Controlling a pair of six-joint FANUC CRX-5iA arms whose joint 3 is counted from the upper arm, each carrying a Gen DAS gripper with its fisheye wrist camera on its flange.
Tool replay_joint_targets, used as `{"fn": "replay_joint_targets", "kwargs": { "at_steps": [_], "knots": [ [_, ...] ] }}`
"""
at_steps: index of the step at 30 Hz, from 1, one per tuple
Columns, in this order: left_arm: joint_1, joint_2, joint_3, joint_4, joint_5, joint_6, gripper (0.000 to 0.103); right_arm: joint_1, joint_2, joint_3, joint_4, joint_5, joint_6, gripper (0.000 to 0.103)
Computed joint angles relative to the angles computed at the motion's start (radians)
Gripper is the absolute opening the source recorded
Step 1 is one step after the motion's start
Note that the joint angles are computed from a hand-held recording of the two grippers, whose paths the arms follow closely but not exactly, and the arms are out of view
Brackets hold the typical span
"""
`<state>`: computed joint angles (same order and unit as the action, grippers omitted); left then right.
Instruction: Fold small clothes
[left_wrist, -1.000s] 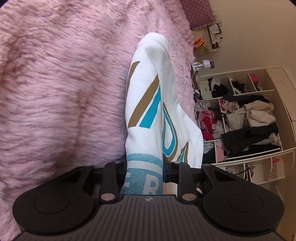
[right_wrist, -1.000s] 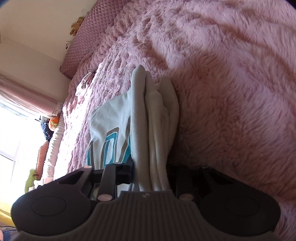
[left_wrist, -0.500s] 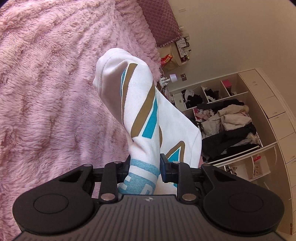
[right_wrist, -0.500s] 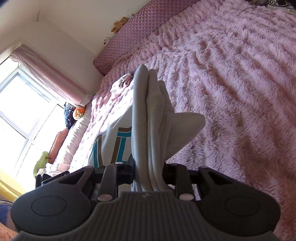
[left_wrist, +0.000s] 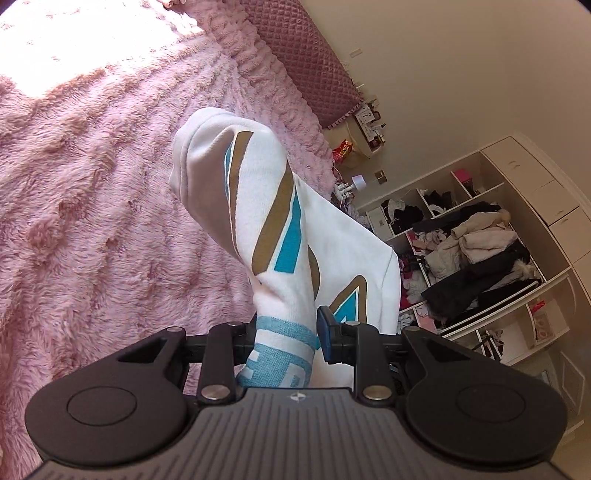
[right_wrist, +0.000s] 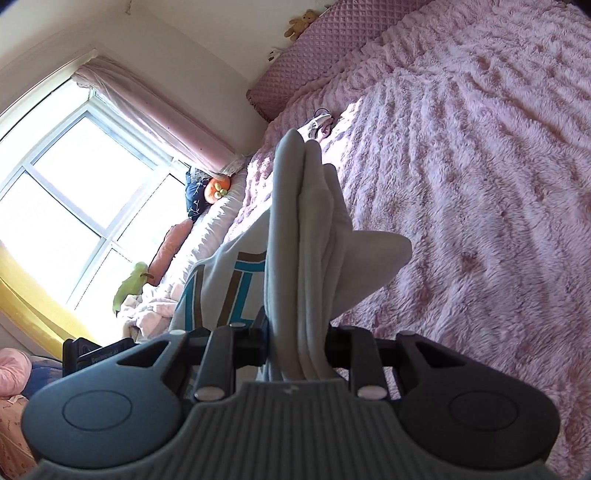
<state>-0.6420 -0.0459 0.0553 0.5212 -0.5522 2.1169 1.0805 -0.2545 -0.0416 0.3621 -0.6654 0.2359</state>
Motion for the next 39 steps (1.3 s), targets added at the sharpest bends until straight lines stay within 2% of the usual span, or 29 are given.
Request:
{"fn": "replay_joint_targets", "kwargs": {
  "at_steps": [3, 6, 9, 13, 15, 17, 18, 19, 21, 23, 25, 26, 27, 28, 32, 34, 36, 39],
  "knots": [
    [0.012, -0.021, -0.06, 0.016, 0.008, -0.023, 0.029, 0.029, 0.015, -0.019, 0.018, -0.016, -0.031, 0.02],
    [0.02, -0.041, -0.154, 0.078, 0.045, -0.107, 0.029, 0.031, 0.032, -0.038, -0.002, -0.029, -0.03, 0.02],
    [0.021, -0.037, -0.235, 0.154, 0.094, -0.223, 0.029, 0.013, 0.058, -0.055, -0.033, -0.035, 0.006, 0.02],
    [0.022, -0.015, -0.306, 0.212, 0.144, -0.289, 0.029, -0.017, 0.099, -0.081, -0.056, -0.045, 0.018, 0.021],
    [0.014, -0.016, -0.363, 0.324, 0.199, -0.374, 0.029, -0.032, 0.117, -0.093, -0.052, -0.042, 0.03, 0.026],
    [-0.008, -0.021, -0.433, 0.536, 0.245, -0.543, 0.03, -0.049, 0.133, -0.086, -0.071, -0.043, 0.06, 0.032],
    [-0.008, -0.022, -0.446, 0.595, 0.237, -0.597, 0.03, -0.056, 0.138, -0.081, -0.073, -0.046, 0.068, 0.035],
    [0.001, -0.024, -0.448, 0.601, 0.218, -0.612, 0.03, -0.054, 0.136, -0.08, -0.059, -0.058, 0.068, 0.035],
    [0.03, -0.029, -0.442, 0.576, 0.162, -0.612, 0.032, -0.029, 0.119, -0.102, 0.054, -0.089, 0.032, 0.036],
    [0.042, -0.046, -0.46, 0.595, 0.153, -0.62, 0.033, 0.022, 0.082, -0.165, 0.264, -0.117, -0.088, 0.037],
    [0.024, -0.073, -0.507, 0.71, 0.19, -0.696, 0.034, 0.056, 0.032, -0.226, 0.386, -0.09, -0.157, 0.037],
    [0.017, -0.086, -0.526, 0.752, 0.209, -0.73, 0.035, 0.067, 0.004, -0.254, 0.411, -0.051, -0.173, 0.041],
    [0.023, -0.094, -0.531, 0.746, 0.215, -0.73, 0.038, 0.078, -0.029, -0.279, 0.383, 0.02, -0.14, 0.042],
    [0.026, -0.098, -0.535, 0.756, 0.219, -0.74, 0.039, 0.095, -0.043, -0.283, 0.347, 0.051, -0.099, 0.042],
    [0.018, -0.057, -0.533, 0.915, 0.223, -0.837, 0.043, 0.166, -0.026, -0.255, 0.222, 0.033, 0.056, 0.042],
    [0.019, -0.025, -0.514, 0.932, 0.236, -0.838, 0.048, 0.178, -0.008, -0.253, 0.208, 0.008, 0.048, 0.042],
    [-0.013, 0.017, -0.5, 1.099, 0.26, -0.956, 0.05, 0.178, -0.002, -0.272, 0.217, 0.004, -0.02, 0.042],
    [-0.032, 0.086, -0.448, 1.262, 0.257, -1.068, 0.054, 0.165, -0.016, -0.312, 0.216, 0.04, -0.093, 0.041]
  ]
}}
